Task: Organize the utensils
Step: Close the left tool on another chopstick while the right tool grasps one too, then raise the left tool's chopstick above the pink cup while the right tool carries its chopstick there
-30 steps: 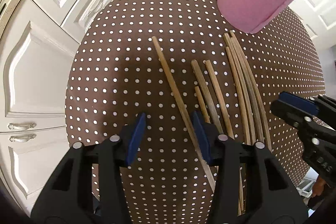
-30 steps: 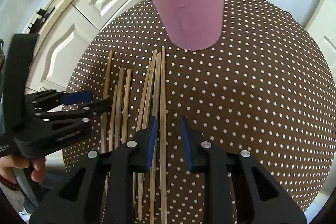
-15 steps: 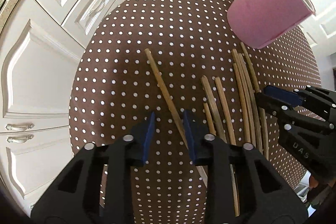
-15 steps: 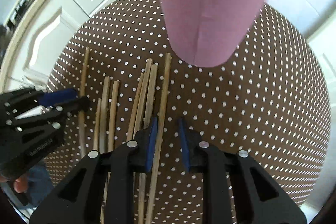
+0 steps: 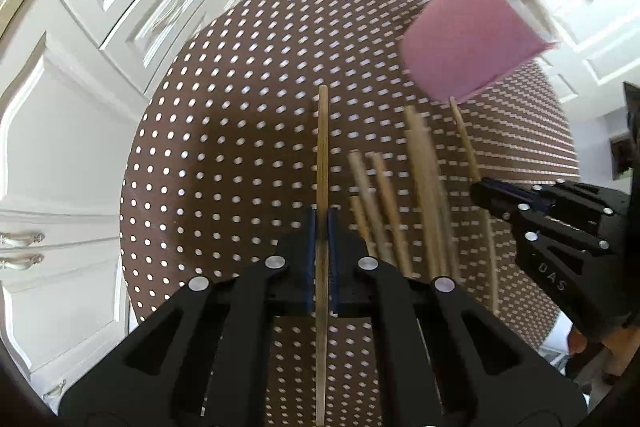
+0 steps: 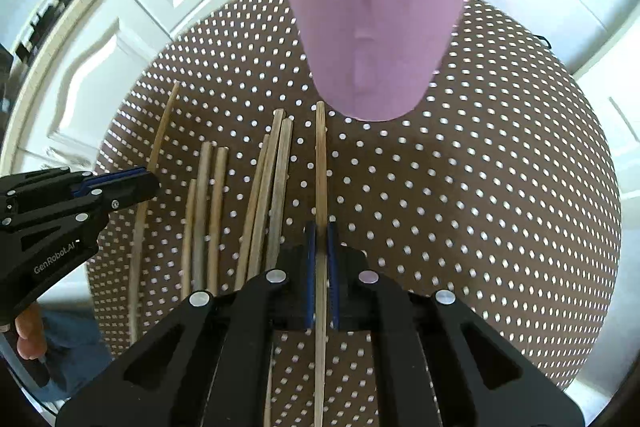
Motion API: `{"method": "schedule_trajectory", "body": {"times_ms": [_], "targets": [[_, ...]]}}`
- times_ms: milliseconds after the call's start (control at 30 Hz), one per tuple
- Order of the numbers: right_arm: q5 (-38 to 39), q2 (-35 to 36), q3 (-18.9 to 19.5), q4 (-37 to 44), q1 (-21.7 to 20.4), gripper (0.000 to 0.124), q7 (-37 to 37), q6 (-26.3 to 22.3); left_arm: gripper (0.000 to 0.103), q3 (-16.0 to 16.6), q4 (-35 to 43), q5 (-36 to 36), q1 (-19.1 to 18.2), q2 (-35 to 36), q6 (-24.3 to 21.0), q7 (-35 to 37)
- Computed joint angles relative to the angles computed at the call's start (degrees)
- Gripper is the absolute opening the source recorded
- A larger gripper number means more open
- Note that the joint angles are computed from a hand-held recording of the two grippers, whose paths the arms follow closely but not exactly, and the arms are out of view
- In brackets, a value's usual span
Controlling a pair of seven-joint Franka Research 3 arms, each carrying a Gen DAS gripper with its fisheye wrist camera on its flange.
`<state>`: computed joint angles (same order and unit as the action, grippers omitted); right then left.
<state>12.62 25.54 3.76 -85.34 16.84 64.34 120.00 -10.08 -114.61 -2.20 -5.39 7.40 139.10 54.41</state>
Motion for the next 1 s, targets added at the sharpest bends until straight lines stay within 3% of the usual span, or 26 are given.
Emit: {"method": "schedule_trajectory", "body": {"times_ms": [333, 733, 1000], "targets": [[10.51, -10.28, 0.4, -7.58, -4.34, 0.004, -2.98, 3.82, 0.006, -0.5, -0.03, 0.52, -1.39, -6.05, 2.89, 5.04], [16.57, -19.01, -0.15, -13.23, -4.52, 0.004, -3.22, 10.36, 0.006, -0.67, 1.29, 3.93, -4.34, -11.95, 4.94, 6.51], [18.56, -21.21, -0.56, -13.28, -4.51, 0.004, -4.51, 12.35, 0.006, -0.71, 3.56, 6.36, -4.83, -12.46, 6.98, 6.35]]}}
